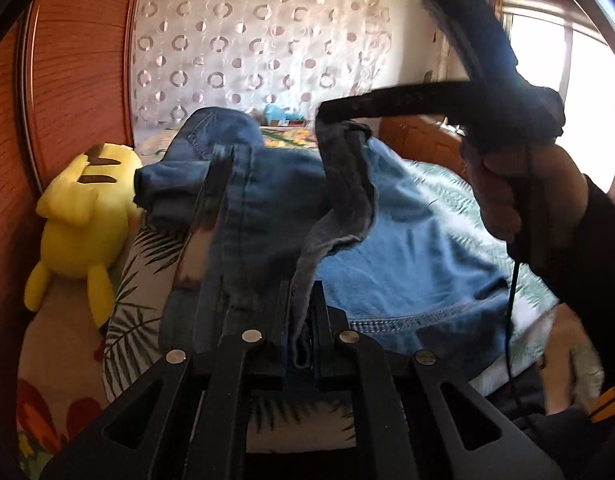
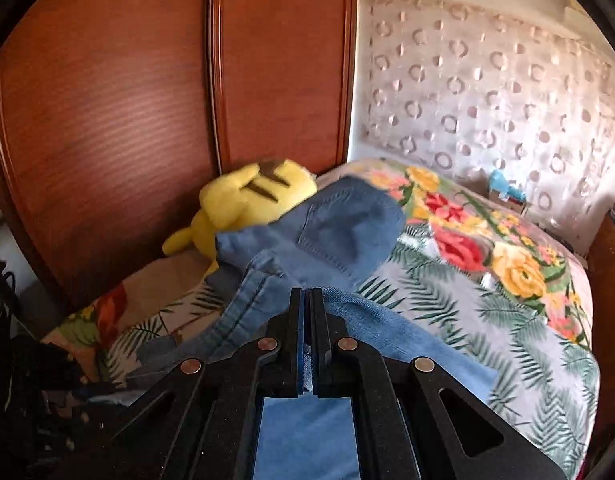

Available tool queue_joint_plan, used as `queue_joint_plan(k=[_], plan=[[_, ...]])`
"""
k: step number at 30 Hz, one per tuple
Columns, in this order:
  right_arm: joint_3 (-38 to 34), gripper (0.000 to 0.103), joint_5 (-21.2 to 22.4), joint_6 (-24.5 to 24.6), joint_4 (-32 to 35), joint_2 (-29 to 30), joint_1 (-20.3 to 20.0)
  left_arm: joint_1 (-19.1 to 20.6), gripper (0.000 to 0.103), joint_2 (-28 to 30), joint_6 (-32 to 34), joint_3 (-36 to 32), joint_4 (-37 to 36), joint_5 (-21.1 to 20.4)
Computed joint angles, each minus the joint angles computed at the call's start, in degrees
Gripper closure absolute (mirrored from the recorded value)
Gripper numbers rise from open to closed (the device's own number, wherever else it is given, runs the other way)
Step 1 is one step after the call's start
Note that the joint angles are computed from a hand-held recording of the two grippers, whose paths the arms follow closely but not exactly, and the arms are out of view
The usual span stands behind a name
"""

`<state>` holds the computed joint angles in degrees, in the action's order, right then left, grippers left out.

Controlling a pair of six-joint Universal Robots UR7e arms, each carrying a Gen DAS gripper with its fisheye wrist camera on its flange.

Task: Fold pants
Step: 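Lift the hem with the right tool and fold it toward the waistband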

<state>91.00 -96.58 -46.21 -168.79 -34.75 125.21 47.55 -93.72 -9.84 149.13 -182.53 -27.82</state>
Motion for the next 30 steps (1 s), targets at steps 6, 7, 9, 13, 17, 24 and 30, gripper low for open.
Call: queue_joint_plan(k=[6,7,9,13,17,24,30], plan=[[-5.84,0.101,-3.15,2.66,3.14,4.91,1.34,1.9,0.093,0.82,-0.01,-0.1,-1.1,-2.17],[-6.48,0.101,-3.37,3.03,3.35,5.36,1.51,1.98,0.09,0.48,-0.25,-0.13,-0.63,-2.25],[-7.33,0.101,-3.68,3.5,3.52,5.85,1.86,1.82,0.084,0.63,-0.83,-0.1,-0.27,-1.01],[-7.13,0.101,-2.13,4.6,2.87,5.8,1.55,1.54,0.07,0.08,-0.32,0.08,-0.51,-0.5],[-5.98,0.096,-2.1,4.59,0.71,5.67,1.05,1.85,0.049,0.14,0.71,-0.13,-1.06,-1.16],[-1.16,0.05,-1.08,1.85,-1.92,1.19,-0.98,1.71,0.032,1.44,1.41,-0.65,-2.57,-1.32],[7.7,0.05,-2.46,2.01,-5.5,-6.72,-4.99,0.22,0.032,2.86,3.29,-0.48,-5.85,0.39]])
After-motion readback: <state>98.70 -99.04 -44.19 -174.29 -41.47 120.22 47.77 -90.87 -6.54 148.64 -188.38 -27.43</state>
